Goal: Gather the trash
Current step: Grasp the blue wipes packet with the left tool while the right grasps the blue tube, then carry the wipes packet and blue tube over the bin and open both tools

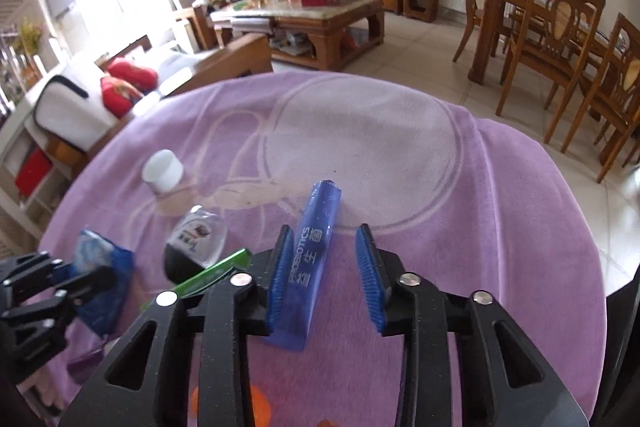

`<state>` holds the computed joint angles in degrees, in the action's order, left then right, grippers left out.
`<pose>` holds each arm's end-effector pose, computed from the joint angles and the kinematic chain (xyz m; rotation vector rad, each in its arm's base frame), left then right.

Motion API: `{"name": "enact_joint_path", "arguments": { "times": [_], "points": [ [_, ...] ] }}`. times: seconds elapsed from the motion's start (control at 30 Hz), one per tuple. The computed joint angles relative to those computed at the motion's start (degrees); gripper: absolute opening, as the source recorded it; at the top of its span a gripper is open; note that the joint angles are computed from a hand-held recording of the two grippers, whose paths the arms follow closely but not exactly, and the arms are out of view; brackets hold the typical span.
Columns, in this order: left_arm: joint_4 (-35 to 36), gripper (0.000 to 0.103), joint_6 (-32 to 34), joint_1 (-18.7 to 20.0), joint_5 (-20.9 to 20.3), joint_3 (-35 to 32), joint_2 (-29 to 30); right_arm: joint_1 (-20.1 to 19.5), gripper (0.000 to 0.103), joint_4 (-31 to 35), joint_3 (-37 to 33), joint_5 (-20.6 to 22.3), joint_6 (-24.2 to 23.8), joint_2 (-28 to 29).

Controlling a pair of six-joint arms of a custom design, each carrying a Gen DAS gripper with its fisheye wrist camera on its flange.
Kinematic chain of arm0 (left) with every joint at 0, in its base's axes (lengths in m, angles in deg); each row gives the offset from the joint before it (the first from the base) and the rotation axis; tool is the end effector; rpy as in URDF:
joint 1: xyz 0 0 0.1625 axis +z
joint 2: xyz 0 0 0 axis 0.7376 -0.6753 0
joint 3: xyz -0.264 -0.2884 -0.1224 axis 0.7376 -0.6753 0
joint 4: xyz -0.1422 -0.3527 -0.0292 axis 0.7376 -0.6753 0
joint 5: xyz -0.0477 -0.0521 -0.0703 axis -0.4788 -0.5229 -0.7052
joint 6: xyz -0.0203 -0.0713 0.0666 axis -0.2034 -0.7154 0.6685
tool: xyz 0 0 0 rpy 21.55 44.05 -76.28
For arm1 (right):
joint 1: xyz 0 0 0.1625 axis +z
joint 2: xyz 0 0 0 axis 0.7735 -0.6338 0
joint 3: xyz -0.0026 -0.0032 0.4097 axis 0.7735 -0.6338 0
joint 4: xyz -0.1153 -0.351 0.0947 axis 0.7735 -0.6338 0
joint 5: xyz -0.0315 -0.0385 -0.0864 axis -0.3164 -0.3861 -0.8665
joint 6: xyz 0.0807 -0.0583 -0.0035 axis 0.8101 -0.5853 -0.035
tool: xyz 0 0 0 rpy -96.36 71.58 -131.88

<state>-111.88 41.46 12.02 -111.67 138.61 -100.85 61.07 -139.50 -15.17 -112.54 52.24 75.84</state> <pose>-0.0380 -0.4757 0.3199 0.1579 2.3511 -0.9360 0.3687 -0.6849 -0.0476 0.9774 -2.4526 0.4115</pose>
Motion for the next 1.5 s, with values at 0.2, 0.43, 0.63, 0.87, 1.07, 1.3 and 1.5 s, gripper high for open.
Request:
{"name": "enact_joint_path", "arguments": {
  "times": [0.2,0.43,0.63,0.87,1.07,1.3,1.5],
  "points": [
    [-10.0,0.017,3.74,-0.65,-0.71,2.62,-1.02,0.75,0.012,0.6,-3.91,-2.23,-2.96,3.2],
    [-17.24,0.017,6.25,-2.79,0.07,4.62,-1.61,-0.37,0.008,-3.33,1.32,2.34,-1.39,-0.31],
    [-8.42,0.018,1.08,-4.02,5.0,2.44,-1.16,-1.08,0.008,-11.5,13.17,8.82,-0.46,-8.94],
    [-1.17,0.077,-3.51,-0.39,3.56,-2.36,2.28,-1.4,0.008,-16.52,25.57,13.62,-1.39,-17.94],
    [2.21,0.072,-2.64,0.61,8.61,-5.67,8.2,-2.07,0.008,-16.69,30.07,14.9,-2.32,-21.48],
    [-7.08,0.031,0.83,-0.5,9.14,-2.34,7.21,-2.92,0.008,-18.23,33.32,15.77,-2.26,-23.57],
    [-17.45,0.031,4.31,-10.62,10.51,1.69,7.82,-4.98,0.008,-19.64,36.57,19.15,-1.63,-28.02]
  ]
}}
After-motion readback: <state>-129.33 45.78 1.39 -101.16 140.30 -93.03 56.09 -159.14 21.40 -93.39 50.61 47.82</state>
